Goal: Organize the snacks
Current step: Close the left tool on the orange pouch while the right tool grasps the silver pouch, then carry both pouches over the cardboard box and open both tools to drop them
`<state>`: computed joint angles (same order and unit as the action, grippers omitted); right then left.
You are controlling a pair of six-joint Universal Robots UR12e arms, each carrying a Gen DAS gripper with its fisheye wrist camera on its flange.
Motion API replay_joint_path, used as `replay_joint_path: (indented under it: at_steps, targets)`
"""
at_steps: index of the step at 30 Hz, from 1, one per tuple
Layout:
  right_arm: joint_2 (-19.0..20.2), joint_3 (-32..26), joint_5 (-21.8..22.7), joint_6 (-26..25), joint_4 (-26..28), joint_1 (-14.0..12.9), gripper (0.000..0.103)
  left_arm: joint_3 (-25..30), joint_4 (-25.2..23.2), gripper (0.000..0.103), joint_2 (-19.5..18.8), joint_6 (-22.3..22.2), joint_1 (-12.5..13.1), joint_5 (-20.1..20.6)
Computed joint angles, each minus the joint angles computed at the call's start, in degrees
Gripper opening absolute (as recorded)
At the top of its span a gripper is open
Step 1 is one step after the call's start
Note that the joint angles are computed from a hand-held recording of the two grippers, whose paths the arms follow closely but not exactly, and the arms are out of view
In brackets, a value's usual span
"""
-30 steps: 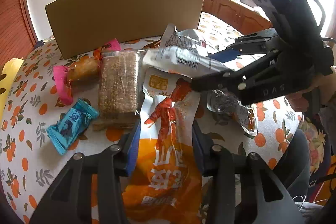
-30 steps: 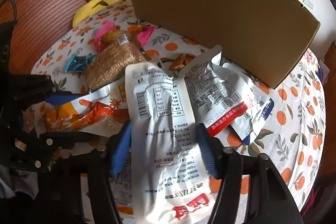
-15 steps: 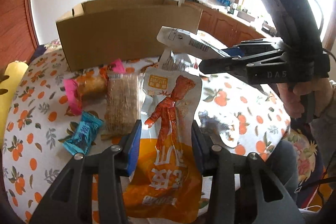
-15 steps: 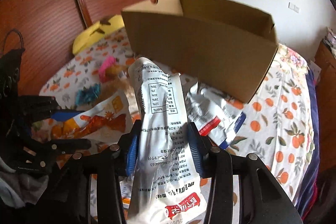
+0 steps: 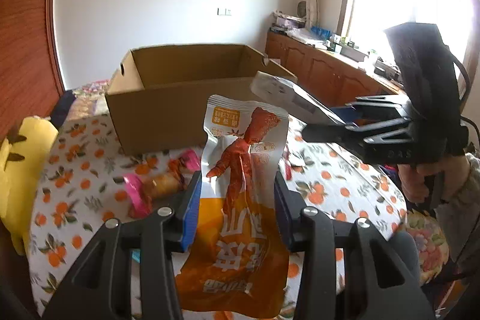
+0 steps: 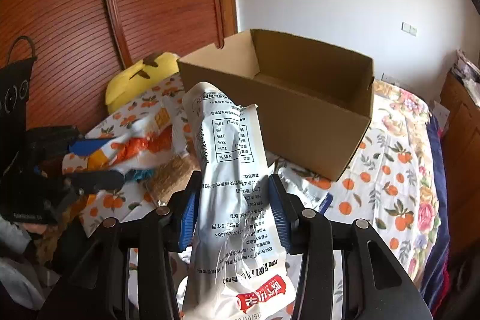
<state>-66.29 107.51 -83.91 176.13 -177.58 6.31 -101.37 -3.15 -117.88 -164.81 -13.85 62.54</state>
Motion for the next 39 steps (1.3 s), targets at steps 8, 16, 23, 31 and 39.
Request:
replay_joint_path:
  at_steps: [8,16,23,31,39]
  targets:
    - [0.3,-2.3,-0.9,-0.2,-1.3,-0.5,0.045,5.0,0.8,0.043,-2.1,0.0,0.4,0.6]
    - [3.0,-7.8,-0.8,-1.8,-1.1,-1.2,0.045,11.9,0.6,0.044,-5.5,-0.7,0.5,2.1]
    - [6.6,-14.0,0.8,-3.3,0.0,-2.1,0.045,18.5,-1.2,0.044,-9.1,-0.7,0.3,3.3]
    - [10.6,-19.1,1.3,-4.2,1.1,-3.1,0.045,26.0,-4.6,0.044,-13.6,-1.2,-0.2,4.1]
    - [13.1,-21.2,-0.2,-3.1,2.0,-3.5,0.045,30.9,-8.7,0.045,-17.0,-2.1,-0.8,4.8]
